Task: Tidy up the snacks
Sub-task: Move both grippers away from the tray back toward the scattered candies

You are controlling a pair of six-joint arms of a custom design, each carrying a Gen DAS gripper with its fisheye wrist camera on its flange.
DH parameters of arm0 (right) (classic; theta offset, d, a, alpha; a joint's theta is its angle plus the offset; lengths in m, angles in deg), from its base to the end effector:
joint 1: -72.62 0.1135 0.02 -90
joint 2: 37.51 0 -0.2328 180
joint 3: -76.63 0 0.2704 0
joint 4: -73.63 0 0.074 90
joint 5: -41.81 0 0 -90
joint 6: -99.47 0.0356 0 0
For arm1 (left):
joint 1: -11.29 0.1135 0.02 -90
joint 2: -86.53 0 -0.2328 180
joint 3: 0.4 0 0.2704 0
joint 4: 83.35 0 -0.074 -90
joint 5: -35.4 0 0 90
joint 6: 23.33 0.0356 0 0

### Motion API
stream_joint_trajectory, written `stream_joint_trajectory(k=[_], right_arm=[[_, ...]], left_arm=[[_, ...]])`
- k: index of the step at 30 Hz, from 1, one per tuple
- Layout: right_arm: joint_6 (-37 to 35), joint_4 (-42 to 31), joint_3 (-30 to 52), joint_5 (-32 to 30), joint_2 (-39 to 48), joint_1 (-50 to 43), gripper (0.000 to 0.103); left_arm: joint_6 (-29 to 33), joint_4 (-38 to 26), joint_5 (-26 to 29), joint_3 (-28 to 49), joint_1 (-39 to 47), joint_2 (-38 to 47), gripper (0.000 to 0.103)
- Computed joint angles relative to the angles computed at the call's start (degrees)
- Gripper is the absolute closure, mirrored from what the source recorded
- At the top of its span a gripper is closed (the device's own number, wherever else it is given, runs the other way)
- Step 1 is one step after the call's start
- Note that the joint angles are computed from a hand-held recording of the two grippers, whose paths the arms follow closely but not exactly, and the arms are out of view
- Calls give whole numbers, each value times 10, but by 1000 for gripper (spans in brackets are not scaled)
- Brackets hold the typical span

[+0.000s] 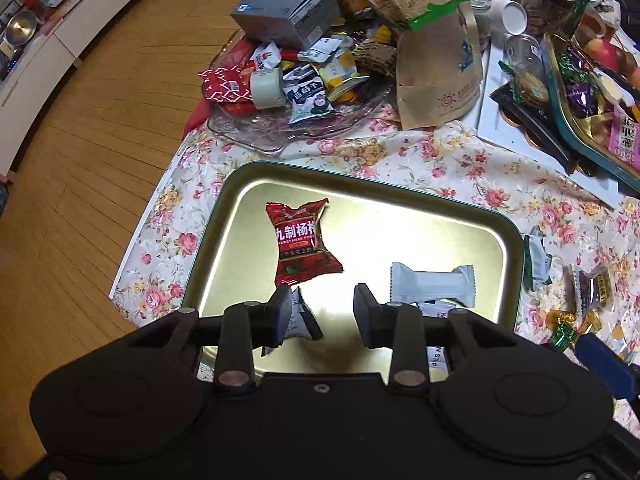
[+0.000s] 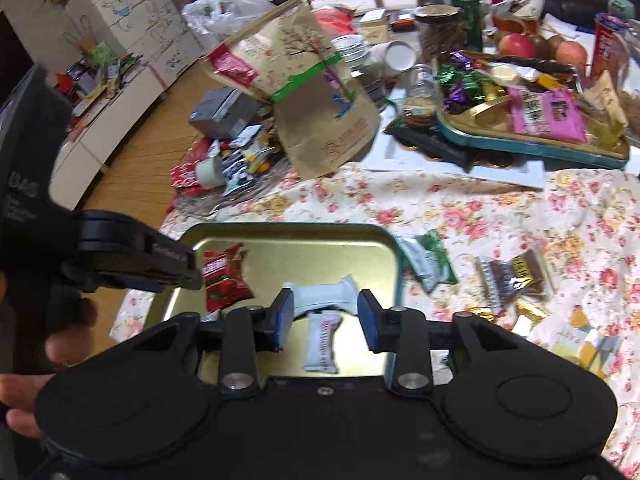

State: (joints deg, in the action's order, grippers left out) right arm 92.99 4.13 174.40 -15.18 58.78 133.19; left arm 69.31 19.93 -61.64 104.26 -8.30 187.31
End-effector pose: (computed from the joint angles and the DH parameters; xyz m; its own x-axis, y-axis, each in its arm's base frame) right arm 0.1912 0.2994 0.2556 -0.6776 0.4947 -0.5442 0.3816 0.8690 0.3149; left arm 0.3459 -0.1185 0.2560 -0.8855 0.3636 -0.2893 0.3398 0.9314 0.1306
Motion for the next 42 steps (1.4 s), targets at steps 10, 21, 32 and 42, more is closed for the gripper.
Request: stream_joint_trajectory(k=[10, 21, 32, 42], right_arm=[[73, -48, -77, 10, -71, -14, 53], [287, -177, -247, 14, -244, -12, 53], [338, -206, -337, -29, -304, -10, 53], [120, -51, -259, 1, -162, -83, 53]], left_arm=[[-13, -11, 19, 1, -46, -10, 58], [-17, -12, 42, -19, -137, -38, 58], [-48, -46, 65, 92, -203, 8, 58], [-62, -67, 115, 169, -127, 43, 58]])
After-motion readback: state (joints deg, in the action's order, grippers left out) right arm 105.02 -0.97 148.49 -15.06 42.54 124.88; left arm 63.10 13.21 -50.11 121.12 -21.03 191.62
